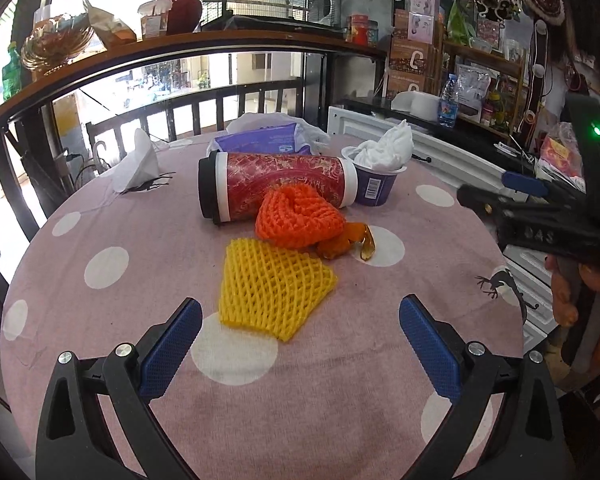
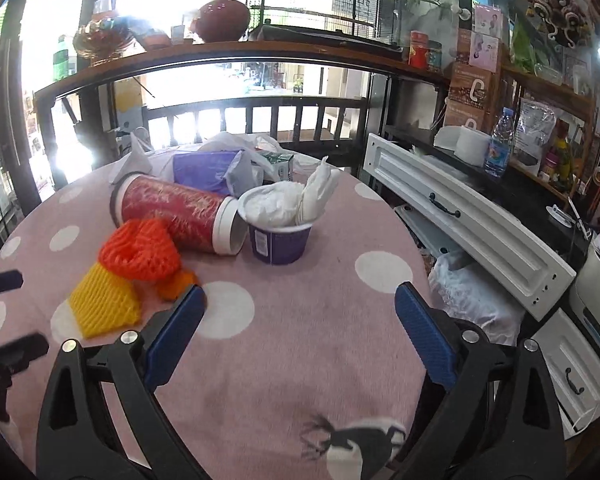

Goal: Collect trash
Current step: 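Grasp white tissue in the purple cup with right tool while left tool nears orange net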

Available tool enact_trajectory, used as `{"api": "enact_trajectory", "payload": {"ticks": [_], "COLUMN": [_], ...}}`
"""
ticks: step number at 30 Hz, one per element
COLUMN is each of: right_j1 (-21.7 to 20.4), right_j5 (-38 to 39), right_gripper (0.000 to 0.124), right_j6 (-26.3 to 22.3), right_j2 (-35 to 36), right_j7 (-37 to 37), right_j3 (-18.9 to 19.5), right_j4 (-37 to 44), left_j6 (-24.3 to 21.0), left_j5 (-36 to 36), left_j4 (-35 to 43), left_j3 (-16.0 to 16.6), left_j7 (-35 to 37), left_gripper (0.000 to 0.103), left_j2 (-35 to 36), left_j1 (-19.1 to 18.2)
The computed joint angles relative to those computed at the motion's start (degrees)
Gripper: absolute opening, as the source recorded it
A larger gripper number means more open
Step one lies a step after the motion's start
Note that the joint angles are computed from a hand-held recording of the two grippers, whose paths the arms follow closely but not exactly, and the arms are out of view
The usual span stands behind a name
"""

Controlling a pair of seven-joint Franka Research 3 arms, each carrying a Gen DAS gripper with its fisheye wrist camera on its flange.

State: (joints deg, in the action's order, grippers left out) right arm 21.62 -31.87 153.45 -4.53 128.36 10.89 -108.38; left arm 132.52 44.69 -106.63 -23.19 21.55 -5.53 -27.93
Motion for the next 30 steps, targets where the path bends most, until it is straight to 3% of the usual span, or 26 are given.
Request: {"api": "enact_trajectory", "payload": {"ticks": [6,13,15,21,25,30], "right_j1": [2.04,5.14,5.98,7.42,7.45,7.35], "right_j5": [7.9,14.14,15.23,17.09,17.74,18.65], "right_gripper": [0.069,0.057,0.048,0.013,0.009,0.009], "right_j6": [-6.88,-12.6,-15.4,-15.71,-13.27,-13.07], "right_j2": [13.51,22.29,25.11,26.15,25.21,24.32], "right_j7": [-4.25,-7.57,-8.79,-11.52,-13.53,-14.59], "right_j3": [-3.53,-7.75,-8.75,-10.19,-10.1,-10.2], "right_j4": [18.34,31.02,35.11,36.42,35.57,36.06], "left_j6": [-0.82,-0.43,-0.29,-1.73,-2.42,-6.38], "left_j5": [-2.23,-4.41,-4.38,-4.66,-3.58,-3.88], "left_j4": [1.89,2.17,2.46,4.55,9.22,18.68], "left_j3": [0.88,1.61,1.72,2.3,3.06,4.57], "left_j7": [1.93,4.08,4.64,6.55,7.98,13.73], "left_gripper": [0.098,0.098,0.098,0.098,0.098,0.094], "left_j2": [2.23,2.44,2.69,4.68,7.91,15.37], "left_j1": [-0.13,0.11,0.21,0.25,0.15,-1.75]}}
